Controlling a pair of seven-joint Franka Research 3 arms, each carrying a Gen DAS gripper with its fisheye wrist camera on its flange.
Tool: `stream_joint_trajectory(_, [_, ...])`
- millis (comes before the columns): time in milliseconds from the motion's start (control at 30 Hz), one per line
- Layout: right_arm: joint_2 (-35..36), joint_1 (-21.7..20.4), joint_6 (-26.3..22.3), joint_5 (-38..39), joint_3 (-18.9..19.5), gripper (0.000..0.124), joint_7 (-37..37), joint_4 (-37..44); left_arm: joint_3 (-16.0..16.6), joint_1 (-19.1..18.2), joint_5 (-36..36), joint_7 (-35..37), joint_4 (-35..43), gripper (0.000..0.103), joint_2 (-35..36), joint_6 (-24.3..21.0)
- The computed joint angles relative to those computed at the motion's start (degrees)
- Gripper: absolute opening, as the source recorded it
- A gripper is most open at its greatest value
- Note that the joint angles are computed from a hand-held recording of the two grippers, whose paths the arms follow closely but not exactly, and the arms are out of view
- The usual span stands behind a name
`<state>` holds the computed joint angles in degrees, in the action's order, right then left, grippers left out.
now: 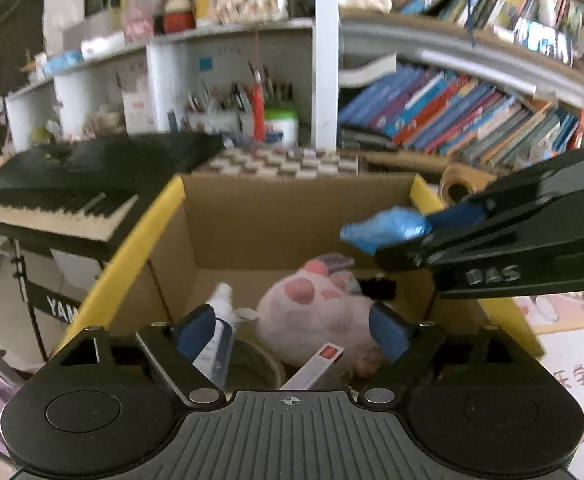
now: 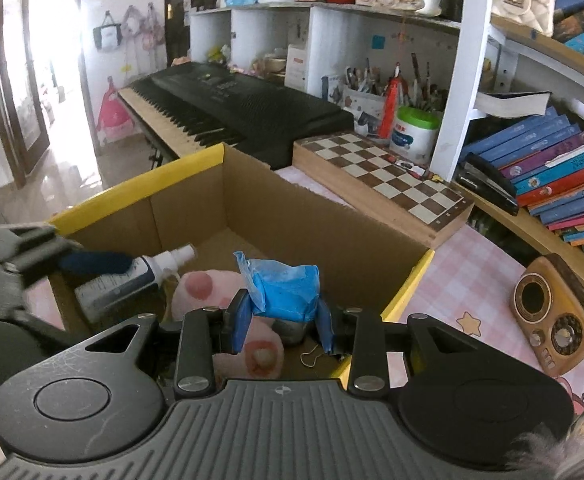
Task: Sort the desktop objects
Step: 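Lower the card box and bag into the box and open both grippers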
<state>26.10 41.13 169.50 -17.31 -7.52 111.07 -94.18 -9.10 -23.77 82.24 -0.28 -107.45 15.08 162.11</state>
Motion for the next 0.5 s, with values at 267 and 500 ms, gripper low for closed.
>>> stream_joint_trajectory(267, [2.0,-3.6,-7.4,3.1,5.5,0.032,-10.6,3.8,-2.1,1.1,13.3,-19.8,-5.6,0.091,-6.5,-4.1])
stream_joint_trajectory(500, [4.4,-1.9,-13.7,1.2,4.9,0.032,-13.6,7.9,-4.4,2.2,13.7,-22.3,-8.1,0.093,-9.2,-7.4])
